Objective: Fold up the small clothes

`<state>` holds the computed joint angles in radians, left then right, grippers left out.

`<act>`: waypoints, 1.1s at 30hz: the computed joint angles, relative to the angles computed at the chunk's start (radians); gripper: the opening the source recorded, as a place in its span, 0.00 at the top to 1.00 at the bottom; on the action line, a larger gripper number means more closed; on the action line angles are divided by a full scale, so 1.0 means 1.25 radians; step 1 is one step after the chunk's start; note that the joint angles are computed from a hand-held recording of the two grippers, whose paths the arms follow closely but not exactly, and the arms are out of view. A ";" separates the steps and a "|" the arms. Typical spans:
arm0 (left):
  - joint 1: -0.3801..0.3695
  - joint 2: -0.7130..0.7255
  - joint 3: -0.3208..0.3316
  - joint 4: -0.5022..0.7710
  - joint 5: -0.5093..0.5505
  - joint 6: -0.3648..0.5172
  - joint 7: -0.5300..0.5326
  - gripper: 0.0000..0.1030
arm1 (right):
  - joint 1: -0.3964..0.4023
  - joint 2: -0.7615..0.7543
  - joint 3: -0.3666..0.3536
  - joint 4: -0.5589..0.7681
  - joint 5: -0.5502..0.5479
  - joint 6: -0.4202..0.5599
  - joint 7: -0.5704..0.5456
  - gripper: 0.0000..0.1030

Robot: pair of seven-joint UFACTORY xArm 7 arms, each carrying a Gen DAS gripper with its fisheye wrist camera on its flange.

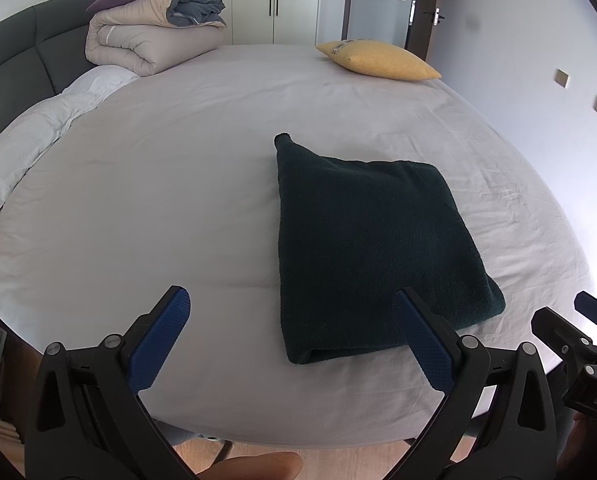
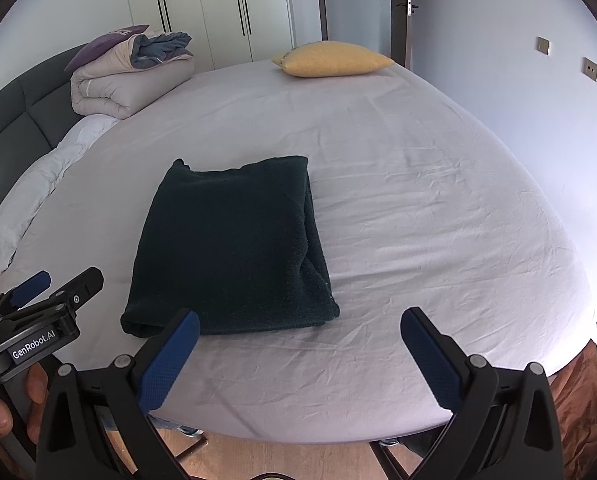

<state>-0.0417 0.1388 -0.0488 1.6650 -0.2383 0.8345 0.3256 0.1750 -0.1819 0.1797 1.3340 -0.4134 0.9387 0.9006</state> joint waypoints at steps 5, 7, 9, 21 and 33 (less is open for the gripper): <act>0.000 -0.001 0.000 -0.001 0.001 0.001 -0.002 0.00 | 0.001 0.000 0.001 0.002 0.000 0.004 0.003 0.00; 0.000 -0.001 0.000 -0.001 0.002 0.001 -0.002 0.00 | 0.001 0.000 0.001 0.002 -0.001 0.003 0.003 0.00; 0.000 -0.001 0.000 -0.001 0.002 0.002 -0.002 0.00 | 0.002 0.000 0.000 0.001 0.000 0.002 0.002 0.00; -0.001 -0.006 0.000 -0.008 0.001 0.001 -0.002 0.00 | 0.002 0.000 0.001 -0.001 -0.002 0.003 0.004 0.00; -0.003 -0.013 0.000 -0.017 0.000 -0.001 -0.003 0.00 | 0.004 0.000 0.002 -0.005 0.000 0.001 0.010 0.00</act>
<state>-0.0457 0.1227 -0.0488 1.6436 -0.2383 0.8336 0.3216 0.1801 -0.1824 0.1822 1.3273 -0.4130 0.9400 0.9135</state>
